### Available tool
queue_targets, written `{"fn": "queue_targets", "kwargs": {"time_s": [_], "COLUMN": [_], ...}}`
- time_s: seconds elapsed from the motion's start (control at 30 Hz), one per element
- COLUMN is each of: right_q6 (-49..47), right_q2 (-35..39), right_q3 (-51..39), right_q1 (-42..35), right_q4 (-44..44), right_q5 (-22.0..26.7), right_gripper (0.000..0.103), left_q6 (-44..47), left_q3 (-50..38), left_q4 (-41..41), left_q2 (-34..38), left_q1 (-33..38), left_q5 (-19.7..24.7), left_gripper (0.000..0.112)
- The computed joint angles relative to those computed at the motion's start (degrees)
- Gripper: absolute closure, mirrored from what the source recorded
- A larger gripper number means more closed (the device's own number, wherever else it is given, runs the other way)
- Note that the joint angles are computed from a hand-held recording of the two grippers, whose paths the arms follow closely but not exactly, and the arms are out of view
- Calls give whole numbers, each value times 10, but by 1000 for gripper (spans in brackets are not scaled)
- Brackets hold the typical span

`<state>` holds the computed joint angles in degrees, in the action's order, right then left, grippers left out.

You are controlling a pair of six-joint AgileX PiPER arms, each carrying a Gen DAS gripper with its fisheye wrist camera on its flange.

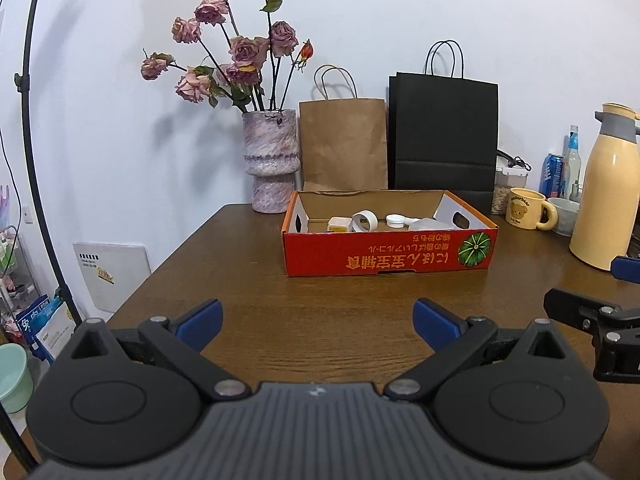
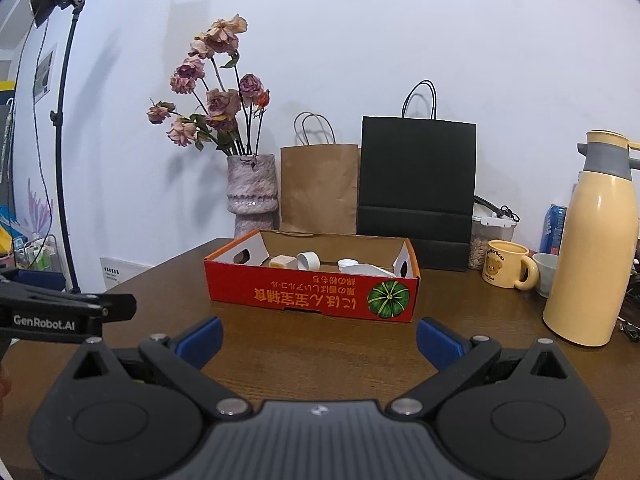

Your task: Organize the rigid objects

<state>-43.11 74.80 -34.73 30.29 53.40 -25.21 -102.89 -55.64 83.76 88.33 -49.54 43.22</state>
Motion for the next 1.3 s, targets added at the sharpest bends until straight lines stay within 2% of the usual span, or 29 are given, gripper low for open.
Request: {"fn": "queue_targets", "kwargs": {"time_s": [1.3], "right_q6": [-33], "right_q2": [-6], "right_q3": [4], "right_q1": [17], "right_q4": [38], "right_q5": [-7], "right_gripper": [0], "left_q6": [0], "left_q3": [6], "left_q4": [-6], "left_q2": [-3], "left_q1": [-10], "left_q5": [10], "left_gripper": [9]}}
